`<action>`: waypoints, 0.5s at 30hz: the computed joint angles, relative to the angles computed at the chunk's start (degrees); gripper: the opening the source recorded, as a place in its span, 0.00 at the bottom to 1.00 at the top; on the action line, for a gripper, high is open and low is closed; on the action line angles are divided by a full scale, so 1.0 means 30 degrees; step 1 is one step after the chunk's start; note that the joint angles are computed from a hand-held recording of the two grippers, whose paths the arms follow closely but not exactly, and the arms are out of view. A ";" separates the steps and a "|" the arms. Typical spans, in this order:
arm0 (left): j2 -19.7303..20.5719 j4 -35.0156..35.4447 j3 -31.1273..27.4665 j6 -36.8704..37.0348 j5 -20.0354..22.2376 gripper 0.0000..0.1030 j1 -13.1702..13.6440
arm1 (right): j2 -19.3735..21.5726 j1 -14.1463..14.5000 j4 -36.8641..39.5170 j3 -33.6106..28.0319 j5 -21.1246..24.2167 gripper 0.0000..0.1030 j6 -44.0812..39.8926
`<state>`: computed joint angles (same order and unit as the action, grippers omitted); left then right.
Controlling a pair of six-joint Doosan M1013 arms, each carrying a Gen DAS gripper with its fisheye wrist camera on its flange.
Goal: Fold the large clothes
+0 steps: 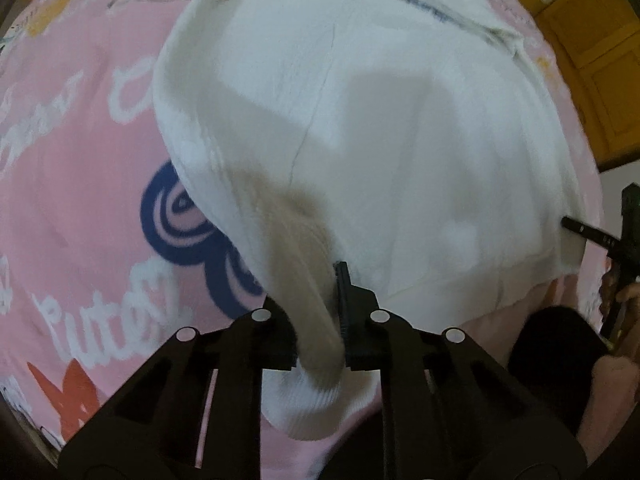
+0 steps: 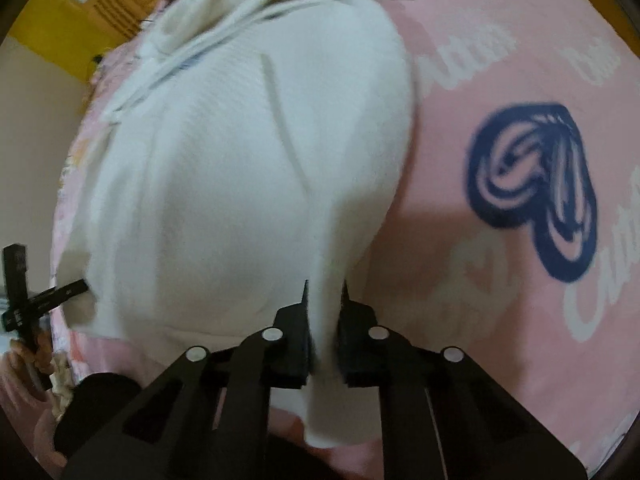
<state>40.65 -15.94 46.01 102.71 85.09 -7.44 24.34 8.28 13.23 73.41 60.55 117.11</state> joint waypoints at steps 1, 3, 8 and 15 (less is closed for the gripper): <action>-0.0123 -0.0132 0.0098 -0.0037 -0.0337 0.13 -0.0010 | -0.0064 0.0017 -0.0034 -0.0057 -0.0033 0.09 -0.0065; -0.0336 -0.0214 0.0136 -0.0112 -0.0960 0.12 -0.0102 | -0.0187 0.0024 0.0210 -0.0164 -0.0515 0.08 -0.0038; -0.0606 -0.0537 -0.0317 -0.0070 -0.2179 0.12 -0.0289 | -0.0772 -0.0366 0.1906 -0.0013 -0.2557 0.08 -0.0001; 0.0400 -0.0865 -0.3414 -0.0015 -0.2398 0.12 -0.0343 | -0.0956 -0.1100 0.4602 -0.0470 -0.5729 0.07 -0.0069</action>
